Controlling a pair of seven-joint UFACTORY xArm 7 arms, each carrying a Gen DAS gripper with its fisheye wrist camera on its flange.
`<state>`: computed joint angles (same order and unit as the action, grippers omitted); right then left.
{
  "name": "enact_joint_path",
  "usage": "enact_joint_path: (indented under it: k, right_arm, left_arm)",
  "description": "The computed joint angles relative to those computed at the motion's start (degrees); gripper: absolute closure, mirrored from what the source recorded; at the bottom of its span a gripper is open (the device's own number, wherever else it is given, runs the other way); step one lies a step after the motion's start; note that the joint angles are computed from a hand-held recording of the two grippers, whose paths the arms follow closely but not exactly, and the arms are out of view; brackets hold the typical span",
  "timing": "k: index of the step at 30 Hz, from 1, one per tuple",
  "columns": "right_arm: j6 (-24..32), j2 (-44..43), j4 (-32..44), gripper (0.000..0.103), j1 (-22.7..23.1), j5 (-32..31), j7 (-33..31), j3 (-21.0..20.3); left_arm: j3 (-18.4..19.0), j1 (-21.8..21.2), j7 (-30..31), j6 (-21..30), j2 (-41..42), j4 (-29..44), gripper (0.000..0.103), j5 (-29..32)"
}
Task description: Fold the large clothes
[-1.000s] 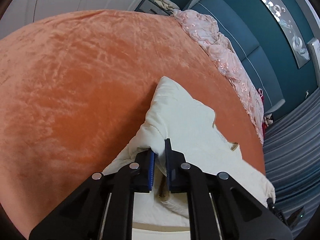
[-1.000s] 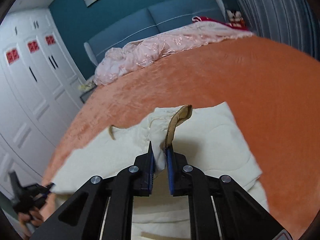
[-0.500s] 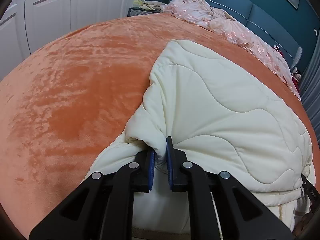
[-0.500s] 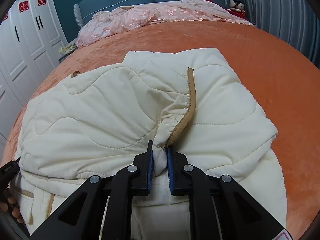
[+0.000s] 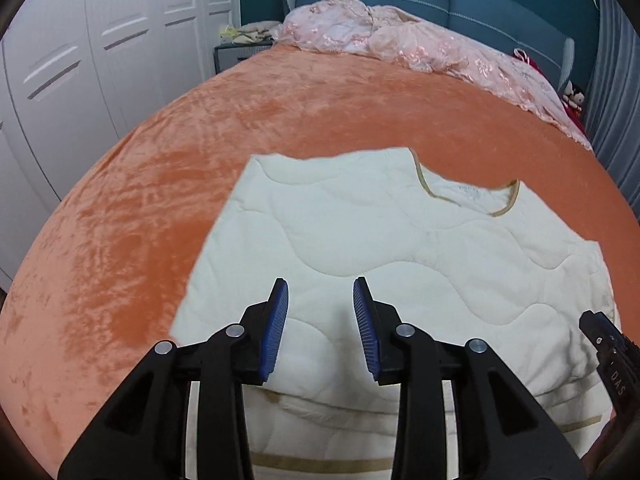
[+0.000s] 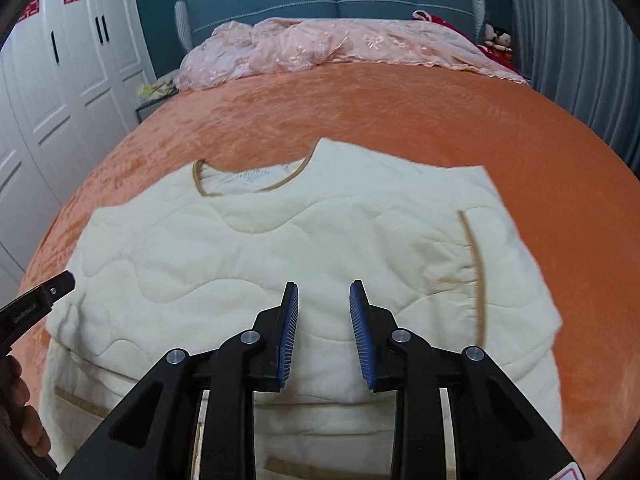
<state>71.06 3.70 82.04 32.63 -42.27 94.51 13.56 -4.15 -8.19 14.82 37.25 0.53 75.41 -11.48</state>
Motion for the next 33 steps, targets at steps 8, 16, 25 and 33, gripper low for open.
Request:
enact_joint_path:
  k: [8, 16, 25, 33]
  right_arm:
    - [-1.6, 2.1, -3.4, 0.075, 1.7, -3.4, 4.3, -0.3]
    - [0.3, 3.5, -2.7, 0.075, 3.2, -5.5, 5.4, -0.6]
    - [-1.0, 2.6, -4.0, 0.075, 3.2, -5.5, 6.3, -0.7]
    - [-2.6, 1.4, -2.9, 0.073, 1.2, 0.6, 0.5, -0.9]
  left_arm:
    - [-1.0, -1.7, -3.5, -14.5, 0.2, -10.5, 0.069, 6.9]
    - [-1.0, -2.0, -6.8, -20.0, -0.3, -13.7, 0.069, 11.4]
    - [-1.0, -2.1, -7.3, -21.3, -1.6, -15.8, 0.069, 12.2]
    - [1.4, -2.4, 6.5, -8.9, -3.5, -11.2, 0.068, -4.8]
